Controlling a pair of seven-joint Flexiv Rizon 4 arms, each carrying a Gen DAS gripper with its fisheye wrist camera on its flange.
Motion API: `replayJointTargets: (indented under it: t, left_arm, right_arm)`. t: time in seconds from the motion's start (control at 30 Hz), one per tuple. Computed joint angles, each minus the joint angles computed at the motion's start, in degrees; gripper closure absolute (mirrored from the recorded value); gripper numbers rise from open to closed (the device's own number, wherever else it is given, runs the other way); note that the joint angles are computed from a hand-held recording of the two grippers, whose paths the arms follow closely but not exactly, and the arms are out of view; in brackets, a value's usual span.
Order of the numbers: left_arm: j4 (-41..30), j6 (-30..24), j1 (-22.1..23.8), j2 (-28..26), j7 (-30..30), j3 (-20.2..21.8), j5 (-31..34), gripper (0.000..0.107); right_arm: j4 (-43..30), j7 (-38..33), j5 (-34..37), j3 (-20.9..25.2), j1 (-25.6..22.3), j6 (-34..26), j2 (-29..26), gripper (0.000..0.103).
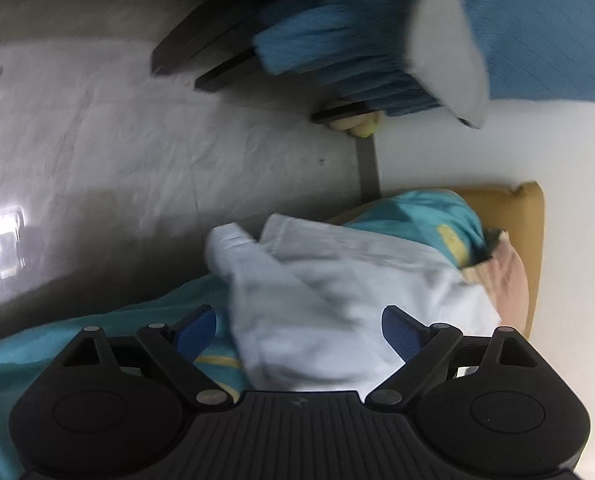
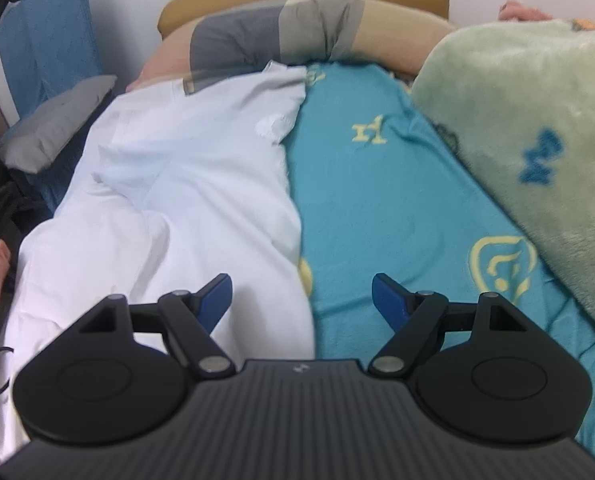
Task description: Fold clothes
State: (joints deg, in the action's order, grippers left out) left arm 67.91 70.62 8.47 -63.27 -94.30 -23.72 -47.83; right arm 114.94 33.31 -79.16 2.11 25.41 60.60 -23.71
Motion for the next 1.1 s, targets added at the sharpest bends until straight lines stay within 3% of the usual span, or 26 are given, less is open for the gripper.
replayJointTargets:
  t: [0.23,0.37,0.43,0.47,0.5,0.53,0.63,0.77,0.87,1.1]
  left_arm:
    - [-8.0,3.7,0.9,-8.3,4.1,-8.4,-5.2,0.022]
    - [-16.5,1.1,-1.0,-12.7,5.2,-8.6,-5.4,0.032]
    - [-21.4,-2.9,-2.4,-14.5,4.8,-6.1,-3.4,0.049]
    - [-22.9,-4.2,-3.0,-14.9,4.5,-4.5,-2.2,0.069]
    - [-23.3,-3.7,-3.8,-14.6,4.3,-2.4,-0.7,0.097]
    - [-23.4,-2.8,-4.5,-14.1,4.5,-0.7,0.9,0.107]
    - [-20.0,5.4,-5.1,-11.2,11.3,-1.3,4.3,0.105]
    - [-19.5,6.2,-7.5,-7.1,12.6,4.7,11.2,0.105]
    - [-20.8,6.3,-11.5,-3.8,11.5,14.1,19.6,0.105]
    - [-16.1,9.7,-17.3,5.3,15.9,16.7,30.0,0.105]
  right_arm:
    - [-3.7,-5.2,4.5,-0.8,0.7,3.7,-4.0,0.025]
    - [-4.4,-5.7,5.5,-2.2,1.6,5.4,-4.9,0.023]
    - [-4.4,-5.2,4.9,-2.9,1.9,6.1,-4.9,0.024]
    - [-4.4,-4.8,4.6,-3.1,2.0,6.5,-4.9,0.024]
    - [-4.5,-4.4,4.4,-3.3,2.0,6.8,-4.8,0.024]
    - [-4.5,-4.0,4.1,-3.4,2.1,7.1,-4.8,0.025]
    - [-4.4,-2.8,2.6,-3.8,2.1,7.3,-4.3,0.025]
    - [-4.1,-1.4,-0.1,-3.6,2.2,5.5,-3.1,0.025]
    - [-3.5,2.2,-4.2,-3.2,1.4,4.7,-1.6,0.025]
    - [-0.6,10.9,-11.2,-0.2,-2.1,2.3,3.0,0.024]
